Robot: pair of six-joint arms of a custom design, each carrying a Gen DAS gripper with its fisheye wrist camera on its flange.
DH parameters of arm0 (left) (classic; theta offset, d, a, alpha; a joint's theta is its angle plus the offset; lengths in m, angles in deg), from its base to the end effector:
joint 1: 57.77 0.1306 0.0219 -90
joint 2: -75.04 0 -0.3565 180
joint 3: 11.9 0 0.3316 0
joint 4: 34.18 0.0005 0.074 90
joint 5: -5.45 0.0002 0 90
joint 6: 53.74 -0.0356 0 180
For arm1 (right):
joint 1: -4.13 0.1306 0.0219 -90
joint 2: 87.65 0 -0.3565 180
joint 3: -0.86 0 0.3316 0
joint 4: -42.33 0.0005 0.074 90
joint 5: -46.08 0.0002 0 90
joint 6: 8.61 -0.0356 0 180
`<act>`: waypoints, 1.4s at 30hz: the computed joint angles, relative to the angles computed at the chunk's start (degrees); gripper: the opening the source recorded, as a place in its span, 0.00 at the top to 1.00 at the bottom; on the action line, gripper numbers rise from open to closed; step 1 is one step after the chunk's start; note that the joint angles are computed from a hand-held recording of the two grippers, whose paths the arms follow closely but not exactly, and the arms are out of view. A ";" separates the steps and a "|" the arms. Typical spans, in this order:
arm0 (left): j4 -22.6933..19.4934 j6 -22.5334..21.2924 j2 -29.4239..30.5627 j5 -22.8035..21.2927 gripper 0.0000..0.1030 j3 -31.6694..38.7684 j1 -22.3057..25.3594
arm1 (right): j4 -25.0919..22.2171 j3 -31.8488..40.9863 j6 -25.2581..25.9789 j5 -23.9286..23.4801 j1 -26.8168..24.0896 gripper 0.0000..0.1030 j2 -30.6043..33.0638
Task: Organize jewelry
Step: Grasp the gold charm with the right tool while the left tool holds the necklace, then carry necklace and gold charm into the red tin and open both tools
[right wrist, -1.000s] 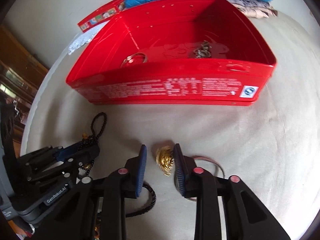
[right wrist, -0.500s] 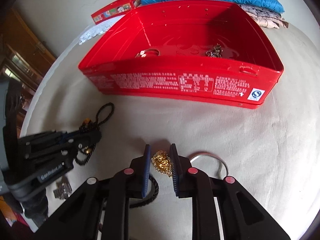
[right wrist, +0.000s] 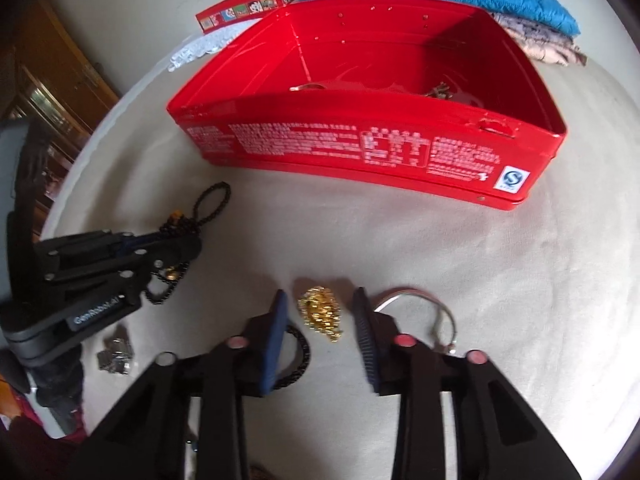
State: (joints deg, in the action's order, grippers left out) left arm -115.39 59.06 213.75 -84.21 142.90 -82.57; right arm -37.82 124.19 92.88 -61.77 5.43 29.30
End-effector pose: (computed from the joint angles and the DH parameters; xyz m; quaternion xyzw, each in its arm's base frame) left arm 0.5937 -0.2751 0.3582 0.0177 0.9764 -0.0896 0.1959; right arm 0.5426 0.0227 0.3816 -0.1307 0.9695 0.1406 0.1525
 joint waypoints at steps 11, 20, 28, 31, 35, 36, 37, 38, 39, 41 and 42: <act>-0.86 0.39 -0.20 -1.52 0.71 0.47 -0.03 | 1.03 2.37 -5.32 -2.63 -2.49 0.83 2.12; -2.55 -1.19 2.04 -6.84 0.74 4.02 -1.23 | 3.66 0.03 -3.89 1.34 -1.57 0.86 0.44; 3.29 -1.35 -2.34 -2.02 0.89 -3.54 -0.59 | 4.28 0.82 -5.22 -6.21 -3.42 0.87 -0.35; 7.79 -1.42 -5.97 -2.32 0.89 -8.43 -0.62 | 4.59 1.25 -5.86 -9.30 -4.55 0.87 -0.73; 13.70 -0.63 -11.53 -2.30 0.90 -15.04 -0.39 | 5.25 1.53 -6.69 -11.24 -5.68 0.87 -1.49; 14.50 -0.43 -12.42 -2.34 0.90 -15.80 -0.34 | 5.33 1.83 -6.82 -11.56 -5.82 0.87 -1.56; 15.60 -0.38 -13.59 -2.54 0.91 -16.78 -0.21 | 5.38 1.88 -6.73 -12.01 -6.07 0.87 -1.95; 16.53 -0.21 -14.63 -2.74 0.91 -17.49 -0.20 | 5.41 2.02 -6.79 -12.43 -6.21 0.87 -2.29; 16.72 -0.13 -15.00 -2.79 0.91 -17.40 -0.21 | 5.40 2.31 -7.09 -12.65 -6.10 0.87 -2.41; 16.90 -0.22 -15.71 -2.91 0.91 -16.39 -0.19 | 4.70 3.67 -7.04 -13.37 -6.41 0.87 -2.41; 16.72 -0.49 -15.70 -3.25 0.91 -15.39 -0.21 | 4.04 5.07 -6.97 -13.46 -6.53 0.87 -2.08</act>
